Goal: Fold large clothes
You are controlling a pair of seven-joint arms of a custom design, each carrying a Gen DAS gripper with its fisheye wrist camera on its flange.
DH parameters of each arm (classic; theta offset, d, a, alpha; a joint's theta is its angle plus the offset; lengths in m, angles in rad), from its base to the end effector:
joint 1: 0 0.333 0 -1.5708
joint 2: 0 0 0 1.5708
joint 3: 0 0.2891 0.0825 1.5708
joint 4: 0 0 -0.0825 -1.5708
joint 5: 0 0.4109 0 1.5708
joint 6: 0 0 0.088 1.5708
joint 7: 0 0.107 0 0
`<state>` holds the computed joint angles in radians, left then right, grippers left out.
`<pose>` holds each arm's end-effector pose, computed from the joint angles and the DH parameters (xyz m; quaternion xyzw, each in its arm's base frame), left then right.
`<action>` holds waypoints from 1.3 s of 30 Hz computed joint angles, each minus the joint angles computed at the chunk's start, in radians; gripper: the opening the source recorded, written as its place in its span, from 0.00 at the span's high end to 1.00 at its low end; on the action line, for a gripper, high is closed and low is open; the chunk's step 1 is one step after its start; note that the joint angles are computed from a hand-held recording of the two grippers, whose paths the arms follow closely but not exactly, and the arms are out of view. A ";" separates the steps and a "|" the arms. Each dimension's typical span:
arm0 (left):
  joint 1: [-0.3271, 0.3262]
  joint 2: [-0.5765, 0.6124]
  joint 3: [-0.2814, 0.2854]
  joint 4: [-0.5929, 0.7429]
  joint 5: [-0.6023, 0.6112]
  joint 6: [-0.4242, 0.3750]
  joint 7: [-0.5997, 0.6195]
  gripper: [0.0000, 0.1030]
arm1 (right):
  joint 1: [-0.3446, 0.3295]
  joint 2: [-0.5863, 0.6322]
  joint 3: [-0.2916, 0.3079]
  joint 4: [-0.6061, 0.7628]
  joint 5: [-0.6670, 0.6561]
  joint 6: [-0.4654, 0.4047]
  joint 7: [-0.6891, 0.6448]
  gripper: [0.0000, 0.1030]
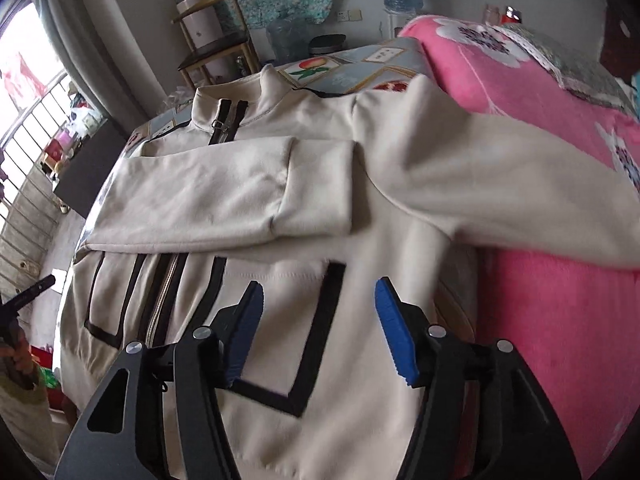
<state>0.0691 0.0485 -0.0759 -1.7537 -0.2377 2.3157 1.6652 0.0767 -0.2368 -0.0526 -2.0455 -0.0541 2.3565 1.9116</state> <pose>0.6446 -0.0080 0.5545 -0.6854 0.6748 -0.2488 0.1140 0.5620 0.0107 0.5710 -0.5747 0.7722 -0.1677 0.2128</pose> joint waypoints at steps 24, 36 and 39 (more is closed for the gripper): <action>-0.017 -0.380 -0.001 -0.474 -0.063 0.047 0.060 0.97 | 0.039 -0.463 0.117 -0.443 -0.166 -0.176 0.378 0.93; -0.005 -0.469 0.051 -0.450 -0.100 -0.119 0.152 0.97 | 0.093 -0.540 0.069 -0.423 -0.136 -0.275 0.403 0.95; 0.055 -0.413 -0.031 -0.475 0.124 -0.126 0.026 1.00 | 0.078 -0.528 0.043 -0.474 -0.105 -0.269 0.402 0.95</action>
